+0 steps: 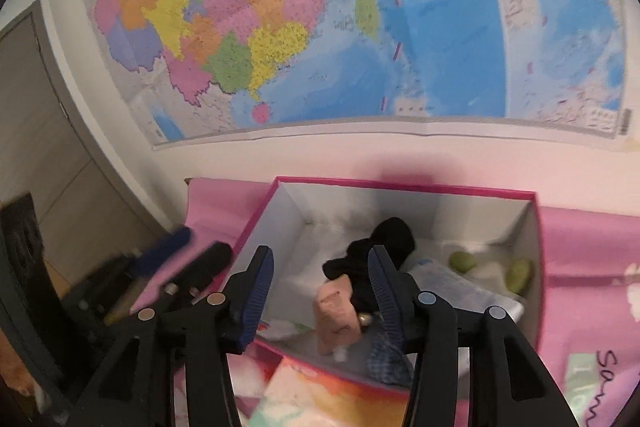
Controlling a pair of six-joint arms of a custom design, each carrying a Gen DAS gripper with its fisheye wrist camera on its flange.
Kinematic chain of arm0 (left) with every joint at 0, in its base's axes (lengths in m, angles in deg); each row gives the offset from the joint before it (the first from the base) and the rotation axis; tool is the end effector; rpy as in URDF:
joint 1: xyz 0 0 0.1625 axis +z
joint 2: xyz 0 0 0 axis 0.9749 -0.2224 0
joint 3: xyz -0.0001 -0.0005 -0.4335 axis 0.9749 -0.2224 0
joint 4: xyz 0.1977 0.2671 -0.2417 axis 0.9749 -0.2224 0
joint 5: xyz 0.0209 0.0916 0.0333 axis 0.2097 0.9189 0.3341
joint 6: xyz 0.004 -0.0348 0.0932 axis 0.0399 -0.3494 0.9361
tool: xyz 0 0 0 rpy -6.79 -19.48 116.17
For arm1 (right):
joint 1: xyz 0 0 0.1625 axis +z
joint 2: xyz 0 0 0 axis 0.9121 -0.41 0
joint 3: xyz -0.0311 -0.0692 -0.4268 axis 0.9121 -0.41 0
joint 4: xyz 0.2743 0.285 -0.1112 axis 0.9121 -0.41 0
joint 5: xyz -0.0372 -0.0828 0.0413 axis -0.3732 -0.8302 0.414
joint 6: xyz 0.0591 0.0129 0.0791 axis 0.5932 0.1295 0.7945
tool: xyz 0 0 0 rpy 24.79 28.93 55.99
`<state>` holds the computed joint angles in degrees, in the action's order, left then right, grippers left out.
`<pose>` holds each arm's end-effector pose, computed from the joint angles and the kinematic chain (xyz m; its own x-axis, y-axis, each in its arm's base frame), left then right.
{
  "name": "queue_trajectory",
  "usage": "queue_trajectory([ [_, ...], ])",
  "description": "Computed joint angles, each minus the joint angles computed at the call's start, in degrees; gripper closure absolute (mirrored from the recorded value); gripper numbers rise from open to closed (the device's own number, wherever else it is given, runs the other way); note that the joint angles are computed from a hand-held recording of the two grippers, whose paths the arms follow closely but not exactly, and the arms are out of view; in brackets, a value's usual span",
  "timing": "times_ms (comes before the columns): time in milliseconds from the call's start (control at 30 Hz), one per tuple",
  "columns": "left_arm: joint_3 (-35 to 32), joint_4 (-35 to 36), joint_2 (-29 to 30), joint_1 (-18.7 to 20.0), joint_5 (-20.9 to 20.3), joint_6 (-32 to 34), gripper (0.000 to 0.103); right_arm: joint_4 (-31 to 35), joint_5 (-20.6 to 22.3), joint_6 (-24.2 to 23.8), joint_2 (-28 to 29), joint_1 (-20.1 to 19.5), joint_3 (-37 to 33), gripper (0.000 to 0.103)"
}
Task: Organize soft objects
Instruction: 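Carry the pouch with the left gripper and drop it into the box, then withdraw the left gripper from the box back over the pile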
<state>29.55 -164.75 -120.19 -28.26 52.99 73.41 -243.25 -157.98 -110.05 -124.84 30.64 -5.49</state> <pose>-0.3062 -0.6844 0.1336 -0.6715 -0.0485 -0.7394 0.6388 0.4679 -0.6108 0.2067 -0.7537 0.2403 -0.8184 -0.4199 0.3924 -0.5720 0.6614 -0.4852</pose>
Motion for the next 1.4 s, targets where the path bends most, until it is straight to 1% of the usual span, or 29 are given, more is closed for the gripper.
queue_trajectory([
  [67,0.93,-2.34,-0.18,-0.90,1.37,1.72,0.021,-4.24,-0.64,-1.78,-1.69,0.16,3.45,0.040],
  [200,2.89,-7.40,-0.24,-2.68,4.87,5.86,0.011,-12.17,-0.55,-3.97,-5.42,0.29,10.86,0.031],
  [267,4.26,-9.03,-0.57,-3.50,6.69,5.94,0.001,-15.23,-0.40,-5.12,-6.86,0.45,13.95,0.022],
  [333,6.17,-10.59,-1.13,-4.33,8.63,5.54,0.001,-19.20,-0.23,-7.06,-8.47,0.66,17.79,0.016],
  [400,8.42,-10.03,-2.03,-5.08,10.69,3.37,0.000,-21.48,-0.26,-7.73,-9.93,0.76,20.95,0.013],
  [467,11.65,-7.80,-3.60,-5.77,11.92,-0.60,0.000,-22.57,0.28,-8.04,-11.52,0.63,23.94,0.005],
  [500,13.31,-6.92,-4.34,-6.13,12.37,-2.41,0.000,-23.07,0.35,-8.16,-11.99,0.60,24.96,0.003],
  [567,18.30,-3.82,-6.91,-7.14,12.60,-8.43,0.000,-24.77,0.17,-8.45,-13.54,0.40,28.13,0.001],
  [633,22.78,-2.83,-8.95,-8.15,12.15,-12.74,0.000,-25.53,0.50,-9.25,-15.21,-0.07,30.86,0.001],
  [667,26.39,-1.33,-10.63,-8.99,11.66,-16.60,0.000,-26.54,0.38,-9.86,-16.35,-0.42,32.85,0.001],
  [733,31.01,-0.37,-12.58,-10.05,10.53,-21.62,0.000,-28.14,0.71,-10.48,-18.54,-1.51,36.47,0.001],
  [800,36.84,1.66,-14.71,-11.66,8.24,-28.70,0.000,-28.81,1.20,-10.89,-20.92,-3.14,39.92,0.001],
  [867,40.26,0.76,-15.29,-12.62,5.43,-31.40,0.000,-29.63,0.95,-11.14,-23.00,-5.08,43.16,0.001],
  [900,41.85,1.86,-15.43,-13.22,4.53,-34.10,0.000,-30.09,1.01,-11.33,-23.95,-6.23,44.69,0.001],
  [967,43.69,-0.60,-14.58,-14.02,1.50,-33.92,0.000,-30.67,0.79,-10.73,-25.53,-8.48,47.15,0.001],
  [1033,44.08,-1.83,-12.85,-14.78,0.05,-34.11,0.000,-31.15,0.97,-10.10,-26.78,-11.10,49.24,0.001],
  [1067,44.02,-3.78,-11.94,-14.72,-2.39,-32.56,0.000,-31.59,0.84,-9.86,-27.03,-11.92,49.87,0.001],
  [1133,42.92,-3.50,-10.33,-14.62,-4.44,-32.17,0.000,-32.26,0.16,-9.49,-27.10,-13.75,50.72,0.001],
  [1200,41.74,-5.03,-8.87,-14.05,-8.70,-30.10,0.000,-32.38,-0.69,-8.60,-26.94,-14.75,50.83,0.001],
  [1233,41.15,-5.16,-8.26,-13.99,-9.41,-29.54,0.000,-32.32,-0.77,-8.46,-26.83,-15.06,50.73,0.001],
  [1267,40.36,-6.29,-7.41,-13.64,-11.81,-27.77,0.000,-32.40,-0.73,-8.48,-26.76,-15.35,50.70,0.001],
  [1367,38.49,-6.32,-6.04,-12.60,-15.28,-26.43,0.000,-32.52,-1.39,-8.37,-25.81,-15.38,50.01,0.001],
  [1400,37.91,-6.13,-5.75,-12.23,-15.73,-26.36,0.001,-32.19,-1.55,-8.31,-25.43,-15.28,49.62,0.001],
])
